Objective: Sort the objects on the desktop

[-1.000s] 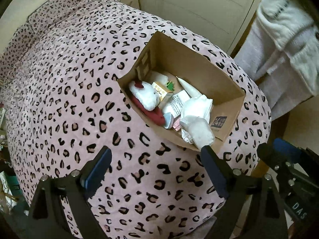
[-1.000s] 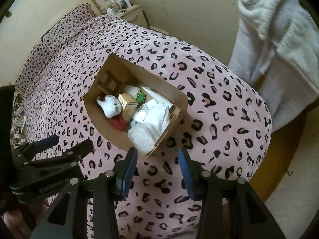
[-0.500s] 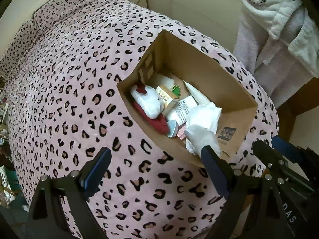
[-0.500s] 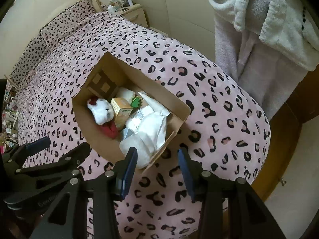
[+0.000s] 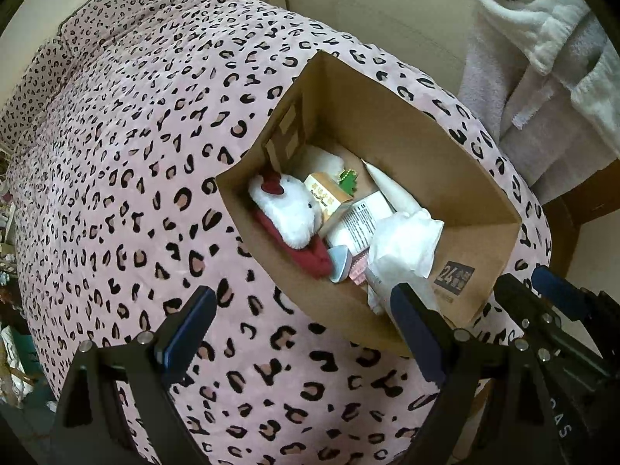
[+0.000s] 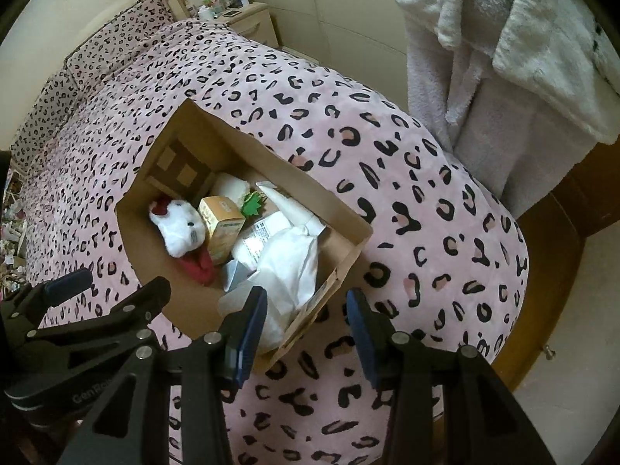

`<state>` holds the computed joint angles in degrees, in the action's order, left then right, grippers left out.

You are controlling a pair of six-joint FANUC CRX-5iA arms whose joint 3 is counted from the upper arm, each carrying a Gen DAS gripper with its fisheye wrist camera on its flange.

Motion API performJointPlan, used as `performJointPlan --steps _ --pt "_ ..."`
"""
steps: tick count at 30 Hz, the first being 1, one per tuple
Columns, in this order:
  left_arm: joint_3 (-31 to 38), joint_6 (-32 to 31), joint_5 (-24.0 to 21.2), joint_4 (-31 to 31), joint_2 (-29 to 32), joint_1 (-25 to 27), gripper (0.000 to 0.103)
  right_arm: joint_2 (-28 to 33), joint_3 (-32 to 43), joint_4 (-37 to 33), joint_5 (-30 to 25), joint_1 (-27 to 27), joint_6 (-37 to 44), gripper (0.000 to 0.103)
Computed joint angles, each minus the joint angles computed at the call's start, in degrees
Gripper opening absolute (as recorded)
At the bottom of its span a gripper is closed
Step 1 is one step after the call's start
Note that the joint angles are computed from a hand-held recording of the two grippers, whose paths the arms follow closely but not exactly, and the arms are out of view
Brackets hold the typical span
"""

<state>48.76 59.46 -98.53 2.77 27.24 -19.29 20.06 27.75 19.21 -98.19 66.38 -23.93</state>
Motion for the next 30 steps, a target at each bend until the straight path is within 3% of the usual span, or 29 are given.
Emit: performJointPlan --steps 14,24,30 --pt "-0.06 0.08 -0.3 1.27 0.5 0.44 0.092 0.05 0.0 0.22 -0.56 -0.26 1.68 0.044" --pt "-1.97 -0.15 3.04 -1.64 -1.63 -0.89 0.093 0.38 0.63 0.57 -1.32 -0.2 2.14 0.044" --pt "-0.52 0.24 0.95 -0.42 -0.21 -0.2 0.094 0.34 0.61 0.77 -1.08 -0.19 2.36 0.044"
